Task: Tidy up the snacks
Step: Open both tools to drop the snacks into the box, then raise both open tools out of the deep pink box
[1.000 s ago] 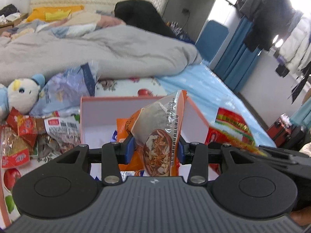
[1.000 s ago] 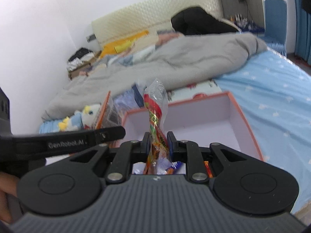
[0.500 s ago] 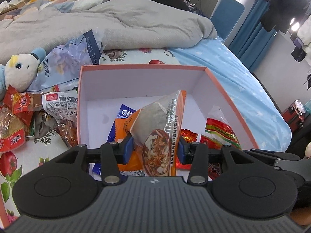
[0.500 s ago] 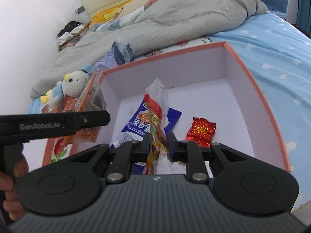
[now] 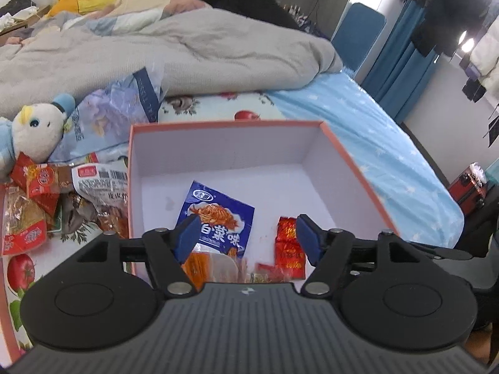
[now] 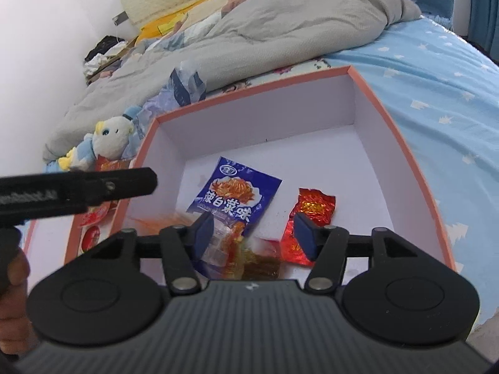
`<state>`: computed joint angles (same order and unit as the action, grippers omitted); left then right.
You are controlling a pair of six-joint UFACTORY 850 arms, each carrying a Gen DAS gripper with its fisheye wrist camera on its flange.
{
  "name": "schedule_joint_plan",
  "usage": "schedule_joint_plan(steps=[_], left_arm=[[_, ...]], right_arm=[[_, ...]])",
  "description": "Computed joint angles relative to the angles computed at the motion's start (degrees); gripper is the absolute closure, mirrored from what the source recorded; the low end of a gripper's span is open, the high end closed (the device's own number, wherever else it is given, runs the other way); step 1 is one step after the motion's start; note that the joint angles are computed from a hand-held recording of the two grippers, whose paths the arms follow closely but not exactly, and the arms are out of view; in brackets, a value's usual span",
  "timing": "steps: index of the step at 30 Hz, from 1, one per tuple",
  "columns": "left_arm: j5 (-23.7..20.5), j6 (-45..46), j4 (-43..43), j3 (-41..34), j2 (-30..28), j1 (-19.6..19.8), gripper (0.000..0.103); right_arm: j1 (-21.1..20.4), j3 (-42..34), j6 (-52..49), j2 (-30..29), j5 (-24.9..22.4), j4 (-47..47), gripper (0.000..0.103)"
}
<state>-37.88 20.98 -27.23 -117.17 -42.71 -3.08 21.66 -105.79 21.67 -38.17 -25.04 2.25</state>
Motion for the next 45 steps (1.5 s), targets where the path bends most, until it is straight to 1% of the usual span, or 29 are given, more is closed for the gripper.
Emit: schedule_joint_plan(steps=[4,10,18,23,25,27,30,32,36,41,45], left_arm=[[1.52,1.58,-0.94,1.9,2.48,0.44,0.031],[4.71,6.72,-4.97,6.86,7.79,1.35,0.031],[7.73,16.38,-12.83,13.78,14.84,3.03,0.031],[9.15,21.55,-17.92,18.31,18.87,4.34,0.031],[9.32,23.28,-19.53,19.97,20.3,4.9,0.031],[9.73,25.22,-21.04,21.59,21.58,5.4,0.031],[11.84,28.41,-22.79,24.97,24.01,6.2,0.031],[11.28,30.22,-24.75,26.82,25.32,7.18,0.031],[11.03,31.16,-25.39,29.73,27.31,8.63,0.031],[10.42,31.64,-26.53,32.82,29.15,10.43,0.031],[10.47,31.85,-26.82,35.1,30.51,11.54,0.031]], right_arm=[[0.57,1.54,2.41,1.89,2.17,-2.27,0.043],[1.95,3.74,8.71,5.24,5.36,-9.22,0.043],[4.44,5.83,21.09,9.12,8.84,-23.01,0.043],[6.22,6.97,30.42,10.77,10.04,-33.79,0.043],[6.85,7.17,33.34,11.02,9.93,-36.48,0.043],[7.39,7.28,32.86,11.09,9.93,-36.06,0.043],[8.32,7.64,33.86,11.29,9.88,-37.08,0.043],[8.8,7.93,34.54,11.49,9.92,-37.82,0.043],[10.1,8.7,38.56,11.94,9.62,-41.96,0.043],[11.56,9.28,40.9,12.1,9.75,-44.78,0.043],[12.65,9.45,41.4,11.83,9.84,-45.31,0.043]])
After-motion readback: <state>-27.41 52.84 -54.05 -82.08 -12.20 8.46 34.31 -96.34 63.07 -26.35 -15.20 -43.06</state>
